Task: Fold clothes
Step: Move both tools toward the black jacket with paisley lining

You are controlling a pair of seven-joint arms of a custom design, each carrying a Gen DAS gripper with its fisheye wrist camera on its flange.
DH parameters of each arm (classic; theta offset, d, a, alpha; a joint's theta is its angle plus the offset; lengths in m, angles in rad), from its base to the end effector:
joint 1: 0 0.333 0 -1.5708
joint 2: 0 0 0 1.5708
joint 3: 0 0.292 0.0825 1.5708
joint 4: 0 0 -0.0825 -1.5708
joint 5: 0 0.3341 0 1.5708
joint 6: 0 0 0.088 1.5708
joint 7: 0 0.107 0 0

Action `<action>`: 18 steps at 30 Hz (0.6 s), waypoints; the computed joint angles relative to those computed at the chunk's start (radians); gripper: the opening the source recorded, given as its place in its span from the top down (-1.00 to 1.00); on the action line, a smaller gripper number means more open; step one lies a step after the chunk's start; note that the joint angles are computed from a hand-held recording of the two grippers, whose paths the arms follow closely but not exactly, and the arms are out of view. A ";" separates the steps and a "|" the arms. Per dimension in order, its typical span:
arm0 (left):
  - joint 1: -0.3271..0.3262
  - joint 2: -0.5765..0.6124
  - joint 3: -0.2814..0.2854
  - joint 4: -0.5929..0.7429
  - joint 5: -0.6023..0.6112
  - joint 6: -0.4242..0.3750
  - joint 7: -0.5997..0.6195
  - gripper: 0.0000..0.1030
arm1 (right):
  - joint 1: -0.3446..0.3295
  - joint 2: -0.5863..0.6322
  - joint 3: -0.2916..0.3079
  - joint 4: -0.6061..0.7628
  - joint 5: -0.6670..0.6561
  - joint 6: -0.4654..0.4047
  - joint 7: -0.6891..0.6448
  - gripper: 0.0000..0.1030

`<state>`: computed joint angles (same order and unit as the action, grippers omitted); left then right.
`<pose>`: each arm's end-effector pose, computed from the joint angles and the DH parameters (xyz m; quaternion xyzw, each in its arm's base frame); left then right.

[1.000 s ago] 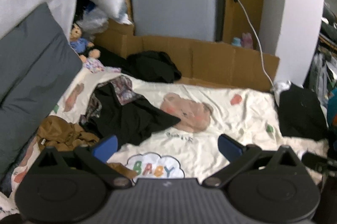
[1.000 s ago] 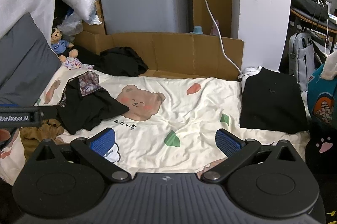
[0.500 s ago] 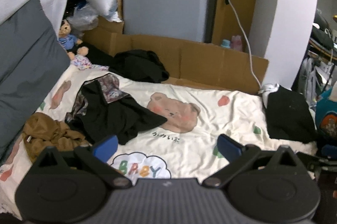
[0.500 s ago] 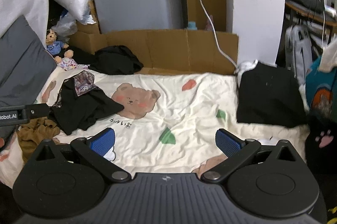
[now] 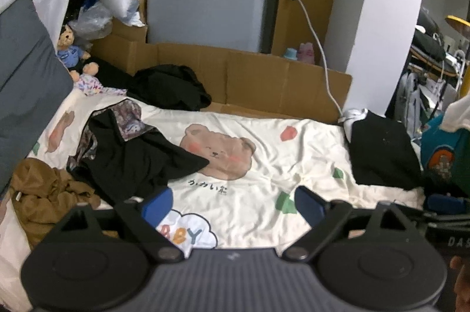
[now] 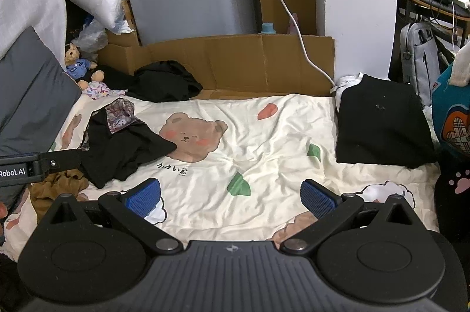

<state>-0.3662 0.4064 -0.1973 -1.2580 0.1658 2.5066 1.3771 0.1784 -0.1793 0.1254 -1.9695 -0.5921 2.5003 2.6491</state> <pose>0.5811 -0.3300 0.6178 -0.5000 0.7609 -0.3620 0.1997 0.4838 0.1611 0.6171 -0.4957 0.7619 -0.2851 0.3044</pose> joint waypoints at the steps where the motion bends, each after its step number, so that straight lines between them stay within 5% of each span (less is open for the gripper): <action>1: 0.000 0.008 -0.001 0.014 -0.003 -0.014 -0.001 -0.78 | 0.000 0.002 0.001 0.002 -0.003 -0.002 0.002 -1.00; 18: -0.002 0.142 0.030 0.283 0.002 -0.152 0.001 -0.77 | -0.004 0.034 -0.020 -0.002 -0.007 0.009 -0.015 -1.00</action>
<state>-0.3685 0.5483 -0.1668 -0.9753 0.1683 2.3551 1.3784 0.1741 -0.1450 0.1057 -1.9718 -0.5987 2.5097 2.6340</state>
